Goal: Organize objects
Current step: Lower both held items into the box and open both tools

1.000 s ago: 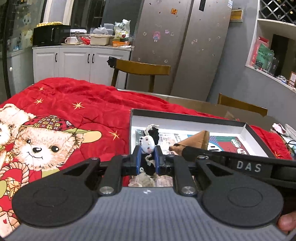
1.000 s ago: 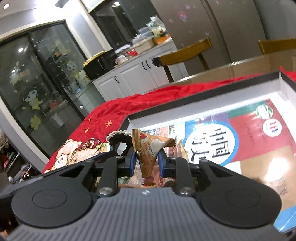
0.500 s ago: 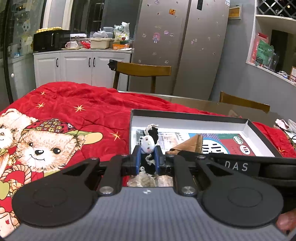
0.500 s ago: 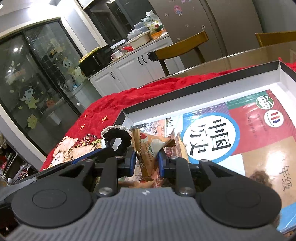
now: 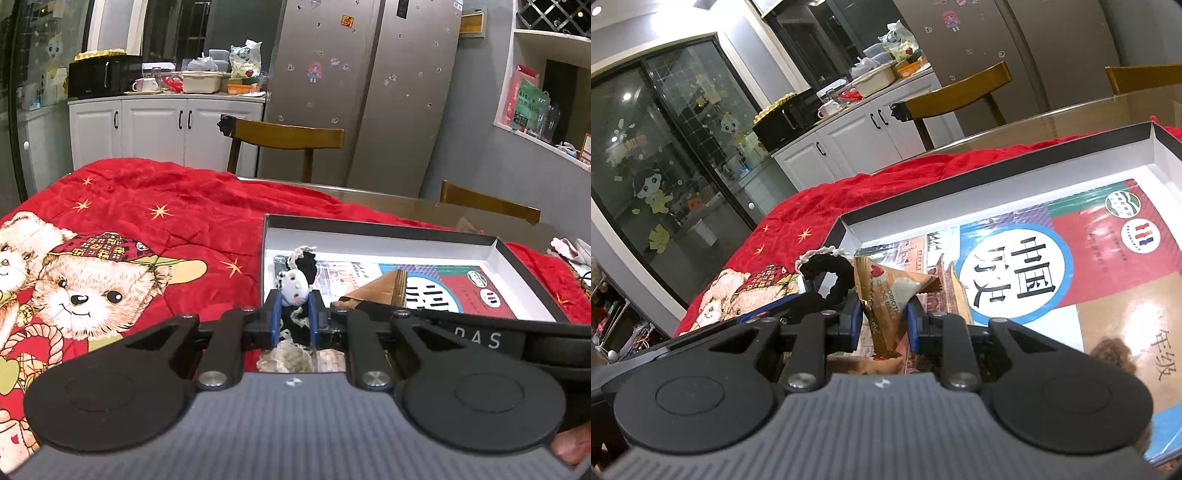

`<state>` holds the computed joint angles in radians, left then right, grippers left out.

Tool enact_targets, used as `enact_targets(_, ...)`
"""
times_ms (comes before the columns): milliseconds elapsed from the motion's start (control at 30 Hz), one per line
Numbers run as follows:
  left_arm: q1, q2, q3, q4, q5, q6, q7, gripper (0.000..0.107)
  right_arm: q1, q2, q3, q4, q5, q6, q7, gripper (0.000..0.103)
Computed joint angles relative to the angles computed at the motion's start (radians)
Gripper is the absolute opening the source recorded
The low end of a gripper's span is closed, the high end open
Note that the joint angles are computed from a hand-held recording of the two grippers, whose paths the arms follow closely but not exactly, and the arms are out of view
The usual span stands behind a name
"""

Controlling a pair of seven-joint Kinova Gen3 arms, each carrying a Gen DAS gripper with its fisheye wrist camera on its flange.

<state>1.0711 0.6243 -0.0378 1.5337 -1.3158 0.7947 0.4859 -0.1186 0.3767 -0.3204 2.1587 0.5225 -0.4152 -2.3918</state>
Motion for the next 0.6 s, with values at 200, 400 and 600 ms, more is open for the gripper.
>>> enact_targets(200, 0.000, -0.002, 0.000, 0.002, -0.002, 0.000, -0.002, 0.018, -0.012, -0.003, 0.012, 0.005, -0.018, -0.006, 0.010, 0.029)
enact_targets(400, -0.004, -0.003, 0.002, 0.005, -0.005, -0.005, 0.004, 0.018, 0.012, 0.004, -0.004, 0.000, 0.017, -0.009, -0.018, 0.029)
enact_targets(600, -0.028, -0.018, 0.007, 0.015, 0.018, -0.048, -0.008, 0.021, 0.017, 0.005, -0.004, 0.002, 0.051, -0.029, -0.019, 0.032)
